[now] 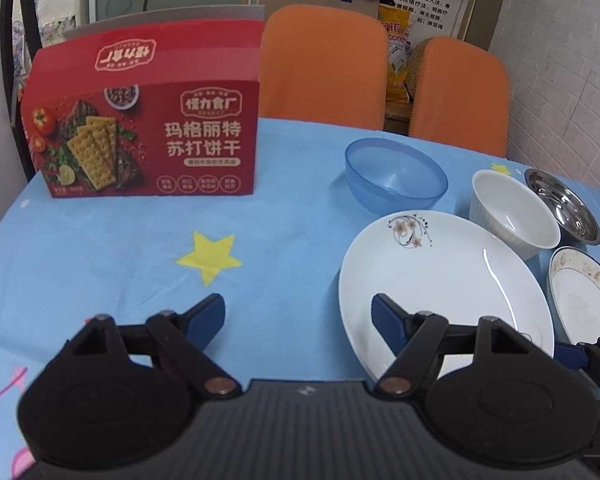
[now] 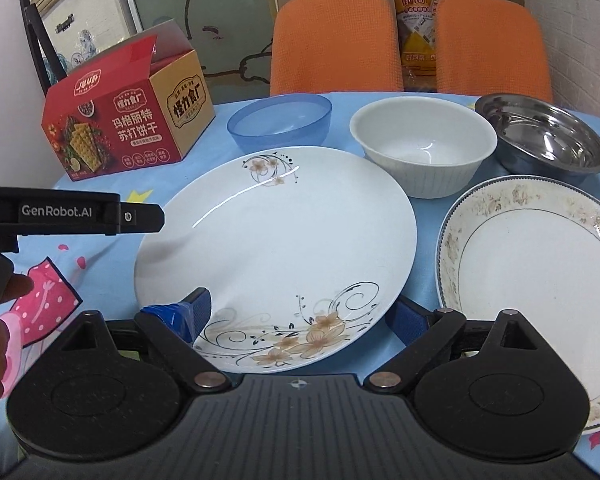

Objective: Organize plates and bowls
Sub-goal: 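Grasp the rim of the white floral plate with the left tool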

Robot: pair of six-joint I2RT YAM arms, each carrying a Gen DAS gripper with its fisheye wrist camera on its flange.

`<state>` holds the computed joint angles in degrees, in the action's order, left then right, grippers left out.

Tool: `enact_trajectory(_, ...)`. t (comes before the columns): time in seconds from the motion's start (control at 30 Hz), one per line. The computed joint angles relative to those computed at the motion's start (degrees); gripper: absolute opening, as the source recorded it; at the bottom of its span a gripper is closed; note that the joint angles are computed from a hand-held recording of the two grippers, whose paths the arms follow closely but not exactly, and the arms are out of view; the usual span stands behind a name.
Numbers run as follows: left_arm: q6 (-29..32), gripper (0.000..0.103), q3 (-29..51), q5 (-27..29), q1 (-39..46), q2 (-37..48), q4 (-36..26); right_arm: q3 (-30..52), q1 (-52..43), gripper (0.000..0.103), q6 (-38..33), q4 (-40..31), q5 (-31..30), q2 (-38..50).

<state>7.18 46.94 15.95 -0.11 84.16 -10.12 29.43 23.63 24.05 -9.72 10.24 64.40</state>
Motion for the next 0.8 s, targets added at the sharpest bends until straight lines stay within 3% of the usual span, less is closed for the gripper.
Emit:
enact_trajectory(0.27,0.22,0.074,0.29,0.48,0.90,0.74,-0.50,-0.93,0.00,0.080,-0.53,1.48,-4.14,-1.13)
enact_trajectory(0.37,-0.57,0.074,0.84,0.30,0.24,1.32,-0.17,0.23,-1.10,0.080,-0.87,0.91,-0.92,0.23)
enact_trajectory(0.8,-0.30,0.075,7.72,-3.17,-5.83,11.37,0.47,5.08,-3.62,0.081,-6.77,7.03,-0.52,11.72)
